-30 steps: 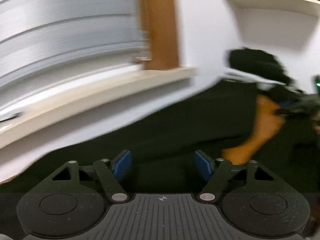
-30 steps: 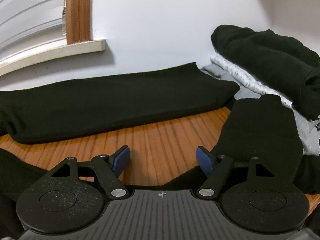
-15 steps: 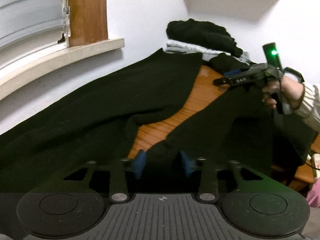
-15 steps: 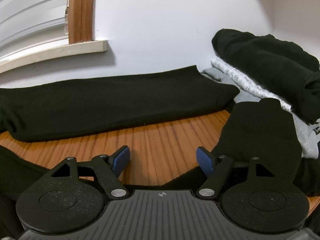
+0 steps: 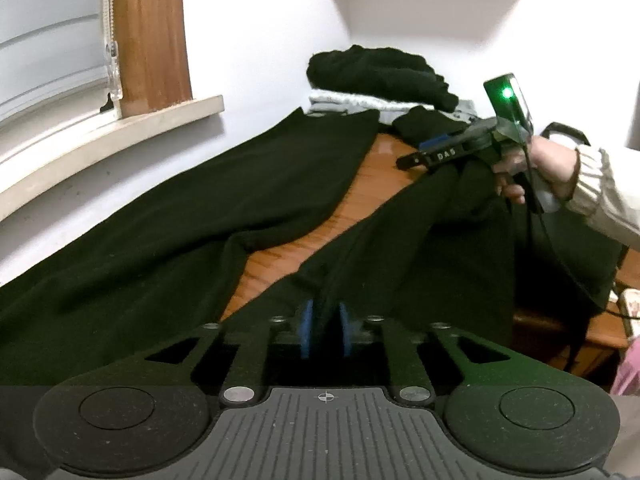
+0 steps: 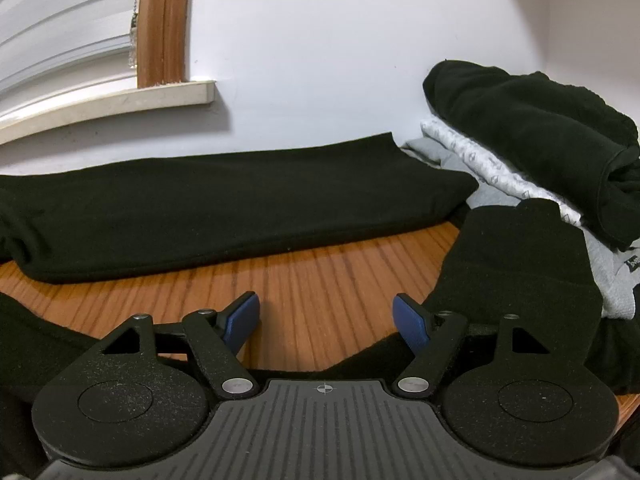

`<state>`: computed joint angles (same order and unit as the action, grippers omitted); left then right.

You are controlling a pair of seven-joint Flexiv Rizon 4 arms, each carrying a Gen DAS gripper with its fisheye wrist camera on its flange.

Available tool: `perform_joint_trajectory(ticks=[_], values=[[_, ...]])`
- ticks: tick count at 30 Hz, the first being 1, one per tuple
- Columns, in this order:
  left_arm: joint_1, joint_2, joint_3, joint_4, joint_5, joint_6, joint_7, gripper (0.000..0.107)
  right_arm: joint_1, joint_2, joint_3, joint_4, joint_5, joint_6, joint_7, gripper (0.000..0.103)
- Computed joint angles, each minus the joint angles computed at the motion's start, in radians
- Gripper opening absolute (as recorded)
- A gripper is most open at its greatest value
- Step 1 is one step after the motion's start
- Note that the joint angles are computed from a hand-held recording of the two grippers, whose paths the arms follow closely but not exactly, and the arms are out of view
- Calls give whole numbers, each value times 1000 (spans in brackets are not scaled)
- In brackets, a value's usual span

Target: Fold clothes

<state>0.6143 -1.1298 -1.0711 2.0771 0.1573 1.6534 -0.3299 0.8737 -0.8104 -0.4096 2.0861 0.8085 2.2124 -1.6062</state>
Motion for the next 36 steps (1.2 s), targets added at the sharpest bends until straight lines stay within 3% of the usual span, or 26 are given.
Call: perform_joint_trajectory(ticks=[1, 3, 5, 6, 7, 18, 22, 25, 29, 31, 32, 36], values=[[0, -4, -5, -2, 0, 3, 0, 37, -1, 0, 1, 0, 0, 1, 0, 73], [-4, -13, -14, -9, 1, 5, -1, 38, -4, 0, 5, 0, -2, 5, -1, 73], [-8, -21, -18, -13, 5, -7, 8, 27, -5, 1, 7, -1, -1, 6, -3, 73], [-10, -23, -15, -11, 11, -2, 16, 7, -6, 1, 9, -1, 0, 7, -4, 73], [-9, -27, -14, -2, 20, 11, 24, 2, -9, 1, 12, -1, -2, 9, -5, 73], [1, -15, 8, 35, 57, 35, 38, 6, -20, 5, 26, -5, 1, 11, -20, 73], [-19, -6, 18, 23, 53, 38, 35, 21, -14, 5, 20, -7, 10, 7, -27, 73], [-43, -4, 26, 3, 44, 35, 31, 26, -13, 8, 21, -5, 9, 6, -29, 73], [-68, -1, 31, -34, 9, -1, 23, 25, -9, 19, 22, 9, 13, 12, -33, 74], [-60, -12, 18, -40, -4, -14, 28, 9, 4, 30, 7, 21, 36, 12, -42, 74], [-55, -20, 9, -41, -9, -17, 31, 7, 11, 35, -2, 27, 51, 11, -47, 73], [-11, -72, -48, -31, -10, -7, 37, 5, 137, 7, -172, 21, 202, -75, -119, 67]])
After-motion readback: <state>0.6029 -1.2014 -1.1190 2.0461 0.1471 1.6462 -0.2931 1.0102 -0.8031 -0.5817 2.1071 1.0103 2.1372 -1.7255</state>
